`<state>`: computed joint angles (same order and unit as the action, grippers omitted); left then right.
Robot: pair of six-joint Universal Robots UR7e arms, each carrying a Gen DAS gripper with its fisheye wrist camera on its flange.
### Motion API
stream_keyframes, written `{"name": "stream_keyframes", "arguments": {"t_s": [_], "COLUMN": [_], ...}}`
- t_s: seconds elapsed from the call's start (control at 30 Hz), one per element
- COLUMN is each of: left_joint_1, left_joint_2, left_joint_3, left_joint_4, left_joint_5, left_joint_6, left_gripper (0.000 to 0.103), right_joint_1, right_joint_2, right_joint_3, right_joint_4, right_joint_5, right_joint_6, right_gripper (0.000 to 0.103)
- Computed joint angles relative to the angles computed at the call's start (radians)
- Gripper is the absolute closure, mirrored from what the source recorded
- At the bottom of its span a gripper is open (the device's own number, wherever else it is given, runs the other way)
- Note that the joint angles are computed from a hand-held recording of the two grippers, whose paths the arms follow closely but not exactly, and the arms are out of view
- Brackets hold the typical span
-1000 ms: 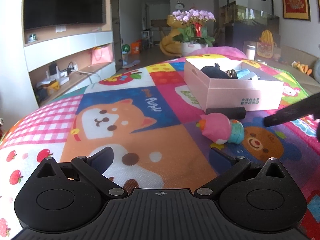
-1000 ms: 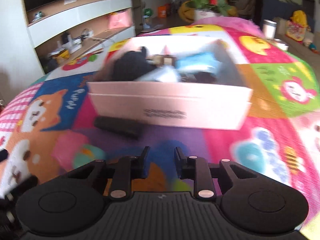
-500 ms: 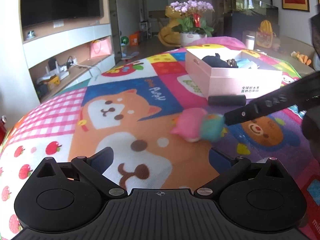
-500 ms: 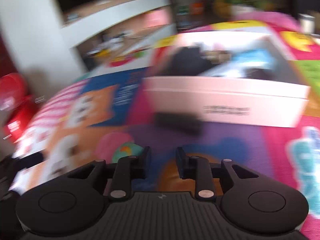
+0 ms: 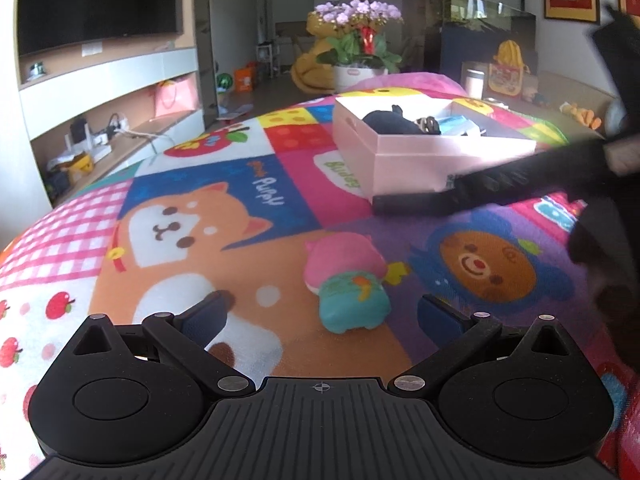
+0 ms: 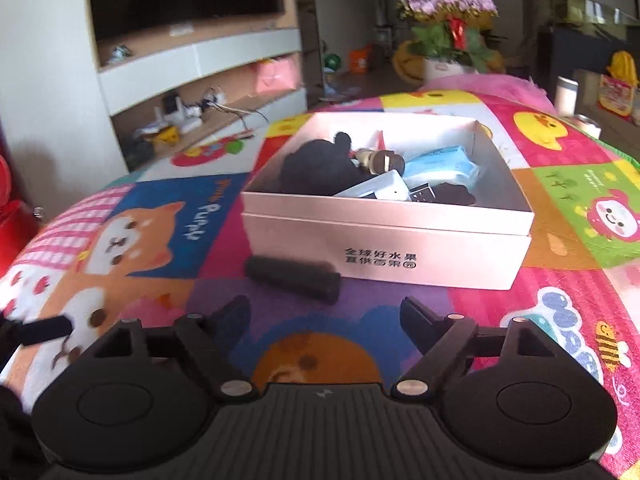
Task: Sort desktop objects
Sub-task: 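Lower the right tool onto the black foam stick and close it, then lift the stick with the right tool while the left tool moves to the pink bird toy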
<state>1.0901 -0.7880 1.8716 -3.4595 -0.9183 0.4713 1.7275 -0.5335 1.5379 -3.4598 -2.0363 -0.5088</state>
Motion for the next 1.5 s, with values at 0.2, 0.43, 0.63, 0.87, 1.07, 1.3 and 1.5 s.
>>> {"name": "stream_keyframes", "arguments": {"t_s": [0.2, 0.43, 0.63, 0.87, 1.07, 1.3, 1.5], "left_joint_1": [0.013, 0.020, 0.018, 0.016, 0.023, 0.025, 0.015], "left_joint_2": [-0.014, -0.020, -0.013, -0.010, -0.016, -0.022, -0.014], "left_joint_3": [0.009, 0.010, 0.002, 0.010, 0.010, 0.016, 0.012], "left_joint_4": [-0.013, -0.010, -0.005, -0.031, -0.028, -0.029, -0.021], "left_joint_5": [-0.034, -0.054, -0.038, -0.038, -0.053, -0.063, -0.030], "left_joint_6": [-0.032, -0.052, -0.058, -0.043, -0.071, -0.077, -0.065], "left_gripper": [0.000, 0.000, 0.000, 0.000, 0.000, 0.000, 0.000], "right_joint_1": [0.005, -0.001, -0.010, 0.041, 0.071, 0.053, 0.014], "right_joint_2": [0.064, 0.016, -0.034, 0.071, 0.195, 0.117, -0.051], "right_joint_3": [-0.123, -0.041, 0.020, -0.135, -0.316, -0.162, 0.126], "right_joint_4": [0.119, 0.056, 0.015, 0.074, 0.189, 0.102, -0.029], "right_joint_5": [-0.065, -0.069, -0.050, -0.096, -0.218, -0.205, -0.147], "right_joint_6": [0.028, -0.043, -0.093, 0.080, 0.077, 0.008, -0.047], "right_gripper": [0.060, 0.100, 0.082, 0.003, 0.029, 0.028, 0.028]}}
